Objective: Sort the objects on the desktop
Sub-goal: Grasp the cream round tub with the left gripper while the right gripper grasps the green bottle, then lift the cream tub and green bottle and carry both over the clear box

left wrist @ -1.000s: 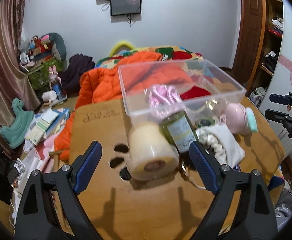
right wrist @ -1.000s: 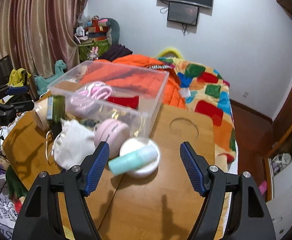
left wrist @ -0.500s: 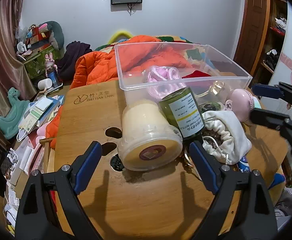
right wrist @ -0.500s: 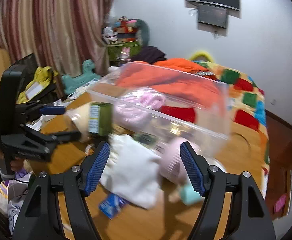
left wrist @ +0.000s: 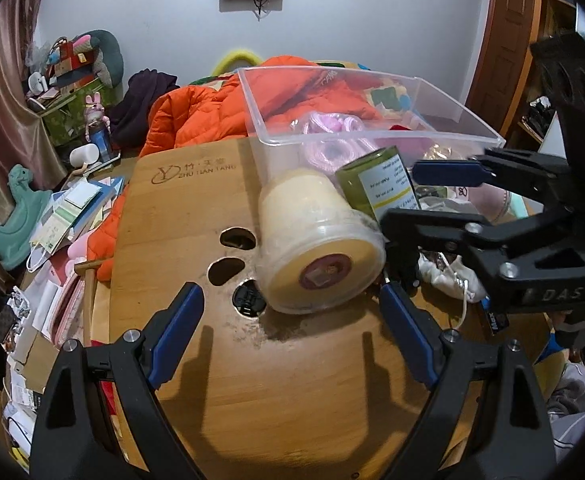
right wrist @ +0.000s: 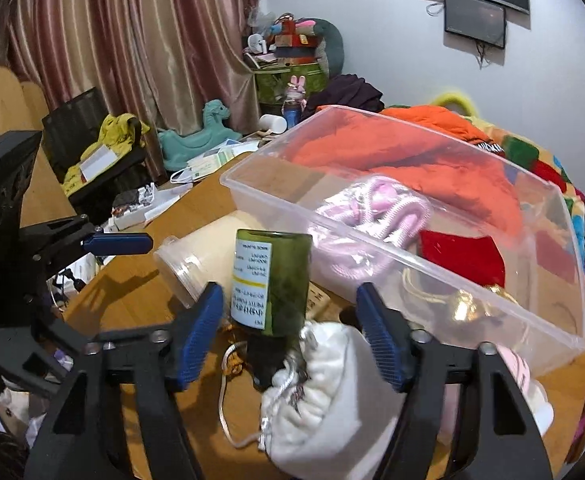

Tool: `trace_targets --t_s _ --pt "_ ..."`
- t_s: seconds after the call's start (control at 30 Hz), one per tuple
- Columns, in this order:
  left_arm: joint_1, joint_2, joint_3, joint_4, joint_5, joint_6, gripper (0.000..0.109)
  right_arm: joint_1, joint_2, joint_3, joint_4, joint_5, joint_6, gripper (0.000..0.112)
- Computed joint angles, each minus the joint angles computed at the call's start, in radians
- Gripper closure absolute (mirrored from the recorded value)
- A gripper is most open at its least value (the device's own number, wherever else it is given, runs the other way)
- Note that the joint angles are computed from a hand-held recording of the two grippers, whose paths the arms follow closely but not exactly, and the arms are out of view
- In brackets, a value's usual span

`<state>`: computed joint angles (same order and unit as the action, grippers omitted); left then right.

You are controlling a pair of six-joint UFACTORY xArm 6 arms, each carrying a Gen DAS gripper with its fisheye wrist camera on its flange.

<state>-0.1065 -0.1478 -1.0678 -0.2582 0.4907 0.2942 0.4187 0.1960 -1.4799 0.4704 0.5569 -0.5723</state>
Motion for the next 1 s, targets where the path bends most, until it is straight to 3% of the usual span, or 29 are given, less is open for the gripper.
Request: trace_targets --t_s 0.13,0.2,0.23,0.7,0.77,0.9,1.0 --pt "-0.008 0.010 -0.005 -0.015 0.003 0.010 0.019 0.006 0.019 -0.022 0.013 0.012 -0.032 0.054" --pt "-0.014 0.017 -0.008 0.008 -0.005 -0.013 0.019 0.006 0.034 -0.040 0.019 0.032 -0.037 0.070" --pt "-0.016 0.021 -0.009 0.020 -0.011 -0.024 0.019 0.004 0.044 -0.055 0.027 0.056 -0.045 0.072" --pt "-0.013 0.122 -0.101 0.097 -0.040 -0.202 0.019 -0.026 -0.067 0.053 0.152 -0.009 -0.121 0.073" --pt "-0.011 0.126 -0.094 0.159 -0.067 -0.292 0.019 -0.030 -0.088 0.073 0.157 -0.024 -0.123 0.073" --pt "-0.015 0.122 -0.079 0.093 -0.088 -0.282 0.039 -0.037 -0.113 0.094 0.164 -0.029 -0.118 0.073" --pt "-0.025 0.113 -0.056 0.198 -0.120 -0.363 0.039 -0.036 -0.118 0.098 0.161 -0.034 -0.104 0.073"
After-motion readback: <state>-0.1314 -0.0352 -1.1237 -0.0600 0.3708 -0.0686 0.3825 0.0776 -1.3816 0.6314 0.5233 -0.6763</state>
